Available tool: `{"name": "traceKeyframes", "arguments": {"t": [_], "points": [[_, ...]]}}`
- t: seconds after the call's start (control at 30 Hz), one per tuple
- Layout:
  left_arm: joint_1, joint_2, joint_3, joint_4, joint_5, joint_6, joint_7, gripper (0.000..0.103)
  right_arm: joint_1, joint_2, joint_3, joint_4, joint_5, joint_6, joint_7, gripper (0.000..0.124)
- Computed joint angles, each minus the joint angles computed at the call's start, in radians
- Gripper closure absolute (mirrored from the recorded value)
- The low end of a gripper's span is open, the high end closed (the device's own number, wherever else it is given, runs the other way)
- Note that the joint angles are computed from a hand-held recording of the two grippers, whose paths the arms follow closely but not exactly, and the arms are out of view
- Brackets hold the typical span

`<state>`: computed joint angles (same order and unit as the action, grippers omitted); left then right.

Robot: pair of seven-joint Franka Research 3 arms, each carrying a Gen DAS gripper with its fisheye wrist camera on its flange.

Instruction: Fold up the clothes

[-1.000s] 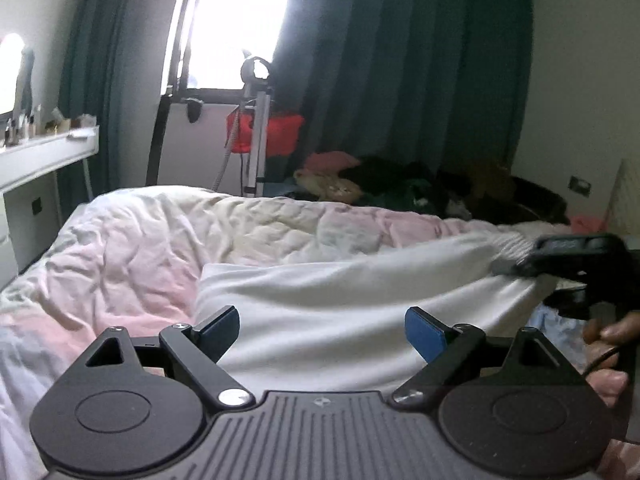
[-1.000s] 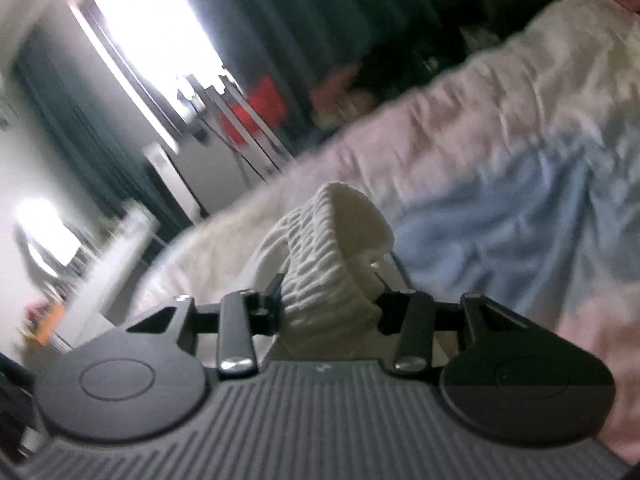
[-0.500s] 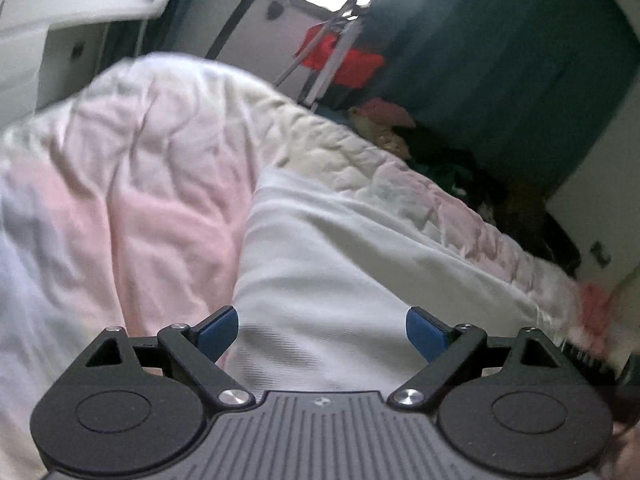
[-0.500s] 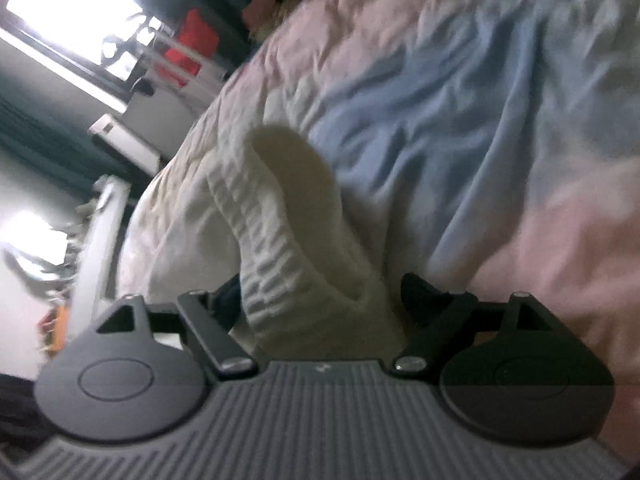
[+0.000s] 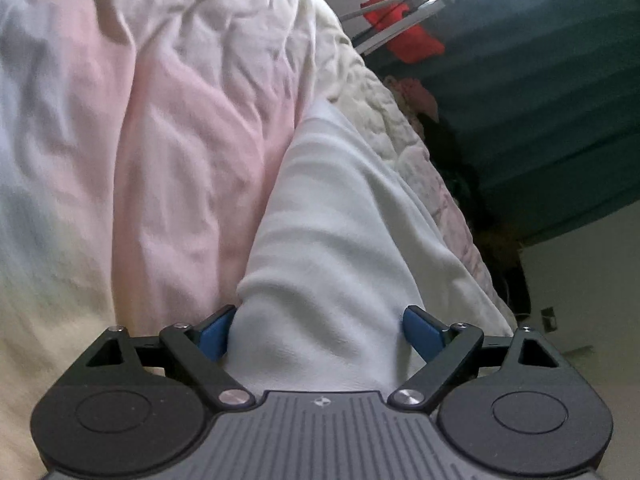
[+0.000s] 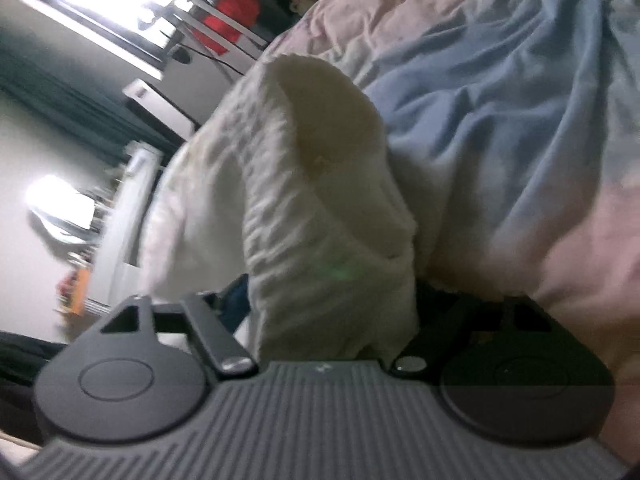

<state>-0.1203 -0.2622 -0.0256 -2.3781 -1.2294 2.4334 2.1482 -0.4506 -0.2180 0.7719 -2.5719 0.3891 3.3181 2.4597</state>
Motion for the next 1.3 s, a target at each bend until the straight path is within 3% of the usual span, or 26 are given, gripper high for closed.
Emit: {"name": "traceKeyframes", "arguments": {"t": [0.03, 0.13, 0.27, 0.4, 0.5, 0.67, 0.77, 0.9, 0.97, 1.07, 1.2, 1.27, 1.3], "points": [[0.000, 0.001, 0.000, -0.001, -0.002, 0.002, 0.003, 0.016, -0.050, -0.021, 0.051, 0.004, 0.001, -0.020, 0.010, 0.055], [0.000, 0.001, -0.003, -0.002, -0.001, 0.009, 0.009, 0.022, -0.112, -0.077, 0.107, 0.002, -0.027, -0.045, 0.072, 0.070], [-0.001, -0.005, -0.005, -0.003, 0.024, 0.024, 0.016, 0.044, -0.134, -0.161, 0.132, -0.010, -0.061, -0.055, 0.142, 0.084], [-0.003, -0.022, 0.022, 0.007, -0.026, -0.027, 0.055, 0.069, -0.082, -0.183, 0.074, -0.017, -0.076, -0.005, 0.185, 0.088], [-0.005, -0.022, 0.026, 0.051, -0.046, -0.084, 0.068, 0.075, 0.019, -0.219, -0.028, -0.039, -0.031, 0.023, 0.185, 0.089], [-0.043, 0.012, -0.031, 0.178, -0.055, -0.095, 0.044, 0.077, 0.008, -0.334, -0.087, -0.075, 0.045, 0.012, 0.184, 0.092], [-0.087, 0.100, -0.089, 0.315, -0.043, -0.055, -0.010, 0.078, -0.043, -0.397, -0.122, -0.085, 0.036, -0.024, 0.171, 0.093], [-0.147, 0.279, -0.182, 0.546, -0.002, 0.020, -0.078, 0.078, -0.079, -0.437, -0.245, -0.094, -0.014, -0.056, 0.121, 0.093], [-0.178, 0.395, -0.237, 0.679, 0.037, 0.069, -0.118, 0.078, -0.128, -0.444, -0.286, -0.083, -0.049, -0.071, 0.086, 0.093], [-0.243, 0.600, -0.306, 0.914, 0.156, 0.139, -0.213, 0.078, -0.245, -0.417, -0.296, -0.057, -0.095, -0.058, 0.045, 0.093], [-0.346, 0.823, -0.312, 1.150, 0.385, 0.162, -0.324, 0.077, -0.406, -0.359, -0.233, -0.037, -0.131, -0.091, 0.038, 0.093], [-0.363, 0.877, -0.307, 1.179, 0.462, 0.147, -0.360, 0.077, -0.403, -0.330, -0.239, -0.070, -0.136, -0.078, 0.053, 0.093], [-0.361, 0.893, -0.307, 1.176, 0.489, 0.133, -0.375, 0.077, -0.359, -0.321, -0.264, -0.104, -0.121, -0.071, 0.064, 0.093]]}}
